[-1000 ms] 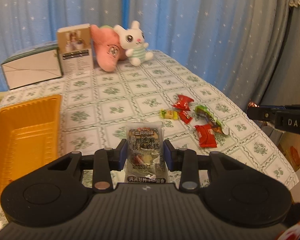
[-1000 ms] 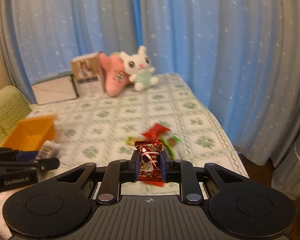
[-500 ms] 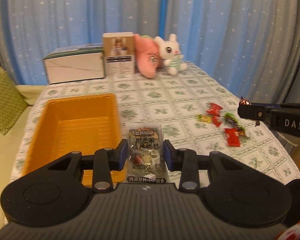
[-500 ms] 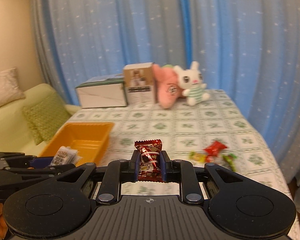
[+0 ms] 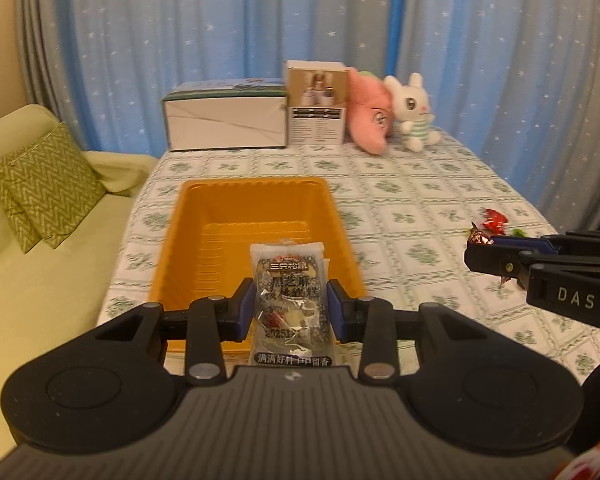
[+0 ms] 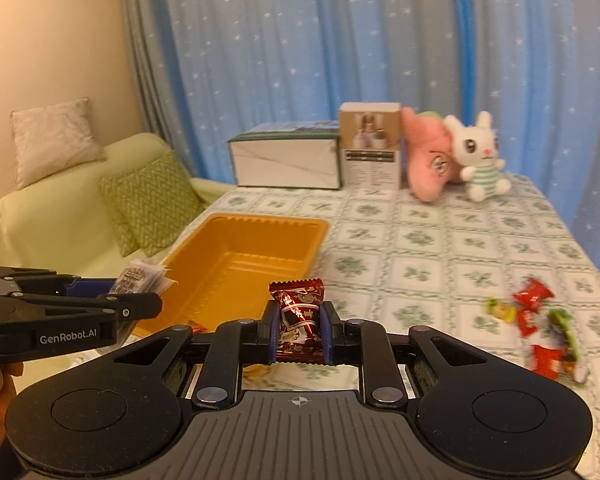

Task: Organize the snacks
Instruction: 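Carry both snacks over the orange tray and open both grippers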

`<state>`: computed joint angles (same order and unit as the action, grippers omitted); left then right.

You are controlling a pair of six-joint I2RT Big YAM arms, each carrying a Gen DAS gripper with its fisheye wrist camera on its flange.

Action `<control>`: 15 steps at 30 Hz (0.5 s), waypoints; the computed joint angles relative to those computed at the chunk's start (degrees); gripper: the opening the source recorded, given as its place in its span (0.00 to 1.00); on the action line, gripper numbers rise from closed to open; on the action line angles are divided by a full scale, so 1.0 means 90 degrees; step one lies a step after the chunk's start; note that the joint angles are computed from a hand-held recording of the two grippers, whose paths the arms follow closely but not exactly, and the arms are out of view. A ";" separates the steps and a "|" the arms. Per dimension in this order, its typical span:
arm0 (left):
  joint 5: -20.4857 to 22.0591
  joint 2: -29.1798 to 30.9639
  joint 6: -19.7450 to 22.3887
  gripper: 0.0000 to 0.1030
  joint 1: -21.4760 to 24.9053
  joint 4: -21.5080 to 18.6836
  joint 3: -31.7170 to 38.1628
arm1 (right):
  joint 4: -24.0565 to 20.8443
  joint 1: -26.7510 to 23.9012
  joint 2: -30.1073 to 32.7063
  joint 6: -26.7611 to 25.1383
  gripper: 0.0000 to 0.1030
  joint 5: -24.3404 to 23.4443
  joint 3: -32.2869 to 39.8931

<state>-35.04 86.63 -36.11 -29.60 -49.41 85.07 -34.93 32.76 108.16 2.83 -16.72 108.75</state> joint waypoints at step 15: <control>0.0312 -0.0174 0.0179 0.33 0.0717 0.0126 -0.0457 | -0.0379 0.0337 0.1148 -0.0085 0.20 -0.0312 0.1347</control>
<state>-32.23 85.06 -34.50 -23.14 -48.27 80.96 -38.34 35.80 118.49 2.07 -19.53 120.87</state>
